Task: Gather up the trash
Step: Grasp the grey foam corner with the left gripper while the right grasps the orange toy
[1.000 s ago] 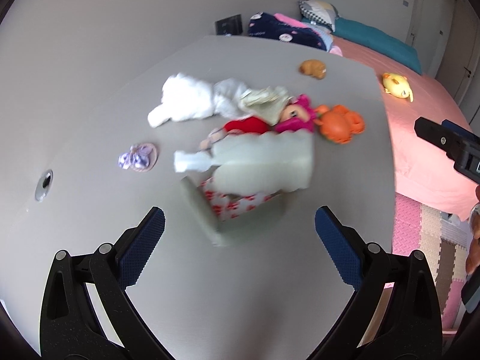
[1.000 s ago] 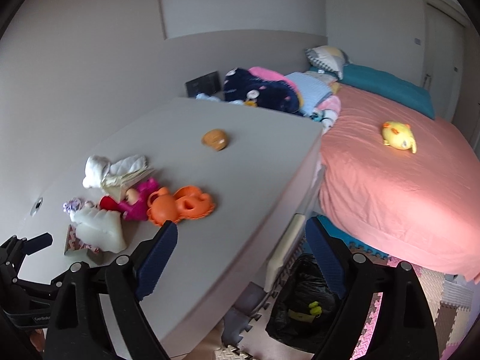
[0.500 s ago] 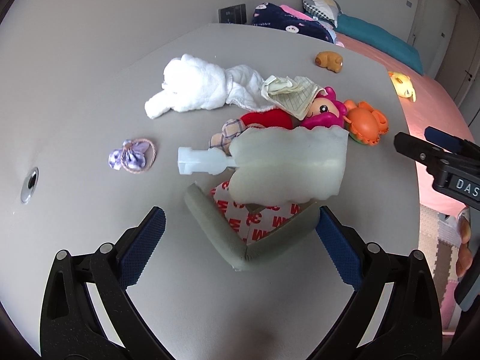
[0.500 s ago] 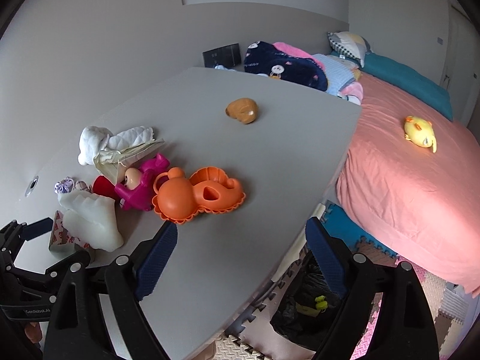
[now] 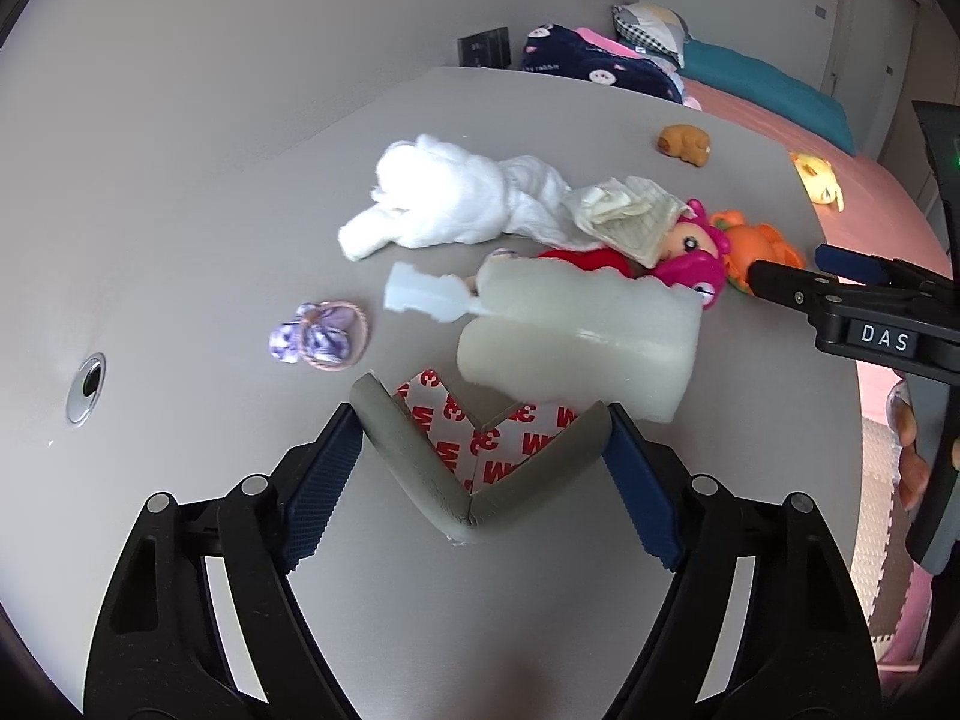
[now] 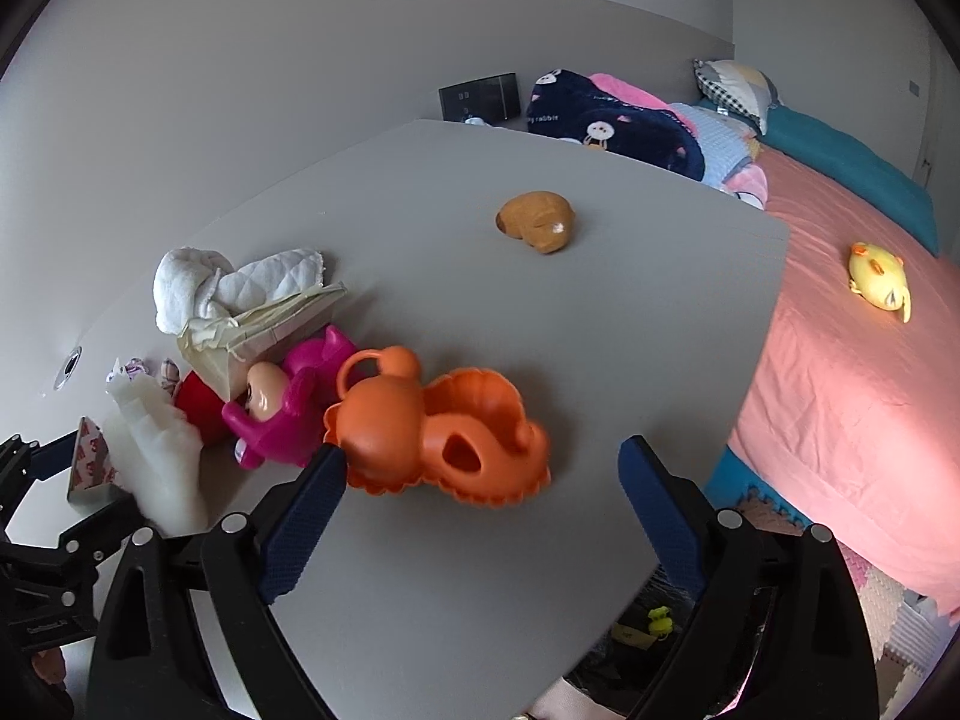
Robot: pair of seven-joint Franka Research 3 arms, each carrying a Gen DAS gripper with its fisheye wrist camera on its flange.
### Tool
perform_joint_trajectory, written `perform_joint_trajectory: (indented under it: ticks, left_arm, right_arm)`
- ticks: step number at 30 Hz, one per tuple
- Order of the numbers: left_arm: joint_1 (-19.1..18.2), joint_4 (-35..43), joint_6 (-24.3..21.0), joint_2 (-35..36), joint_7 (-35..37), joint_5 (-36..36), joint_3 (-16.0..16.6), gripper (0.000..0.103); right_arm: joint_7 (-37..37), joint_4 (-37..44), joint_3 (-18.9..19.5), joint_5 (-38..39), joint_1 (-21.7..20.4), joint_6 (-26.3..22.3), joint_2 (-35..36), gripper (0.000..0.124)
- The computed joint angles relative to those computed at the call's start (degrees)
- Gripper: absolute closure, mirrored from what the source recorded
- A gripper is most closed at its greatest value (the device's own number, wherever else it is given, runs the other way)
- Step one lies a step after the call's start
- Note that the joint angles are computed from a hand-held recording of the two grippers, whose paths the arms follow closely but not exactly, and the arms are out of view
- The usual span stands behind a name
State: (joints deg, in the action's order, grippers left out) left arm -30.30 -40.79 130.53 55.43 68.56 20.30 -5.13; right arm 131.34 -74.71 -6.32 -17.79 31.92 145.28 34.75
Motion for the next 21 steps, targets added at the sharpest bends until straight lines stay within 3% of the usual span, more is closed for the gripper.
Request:
perform_joint_trajectory:
  ticks: [12, 14, 16, 21]
  left_arm:
    - [1.5, -7.6, 3.3, -4.3, -1.5, 0.8, -0.4, 0.025]
    - [1.5, -9.1, 4.1, -5.2, -1.8, 1.5, -0.3, 0.025]
    - [1.5, -10.4, 4.6, -5.9, -1.9, 2.2, -0.2, 0.025]
    - [1.7, -14.5, 6.8, -8.6, -3.7, 3.5, -0.3, 0.026]
  right_arm:
    - [-3.2, 6.8, -0.3, 1.5, 0.1, -2.5, 4.7, 0.035]
    - [-2.5, 6.7, -1.1, 0.4, 0.9, -2.8, 4.6, 0.051]
    - [-3.0, 6.7, -0.7, 0.4, 0.6, -3.0, 4.3, 0.082]
    - [-3.3, 4.7, 0.8, 3.2, -0.6, -1.8, 2.8, 0.088]
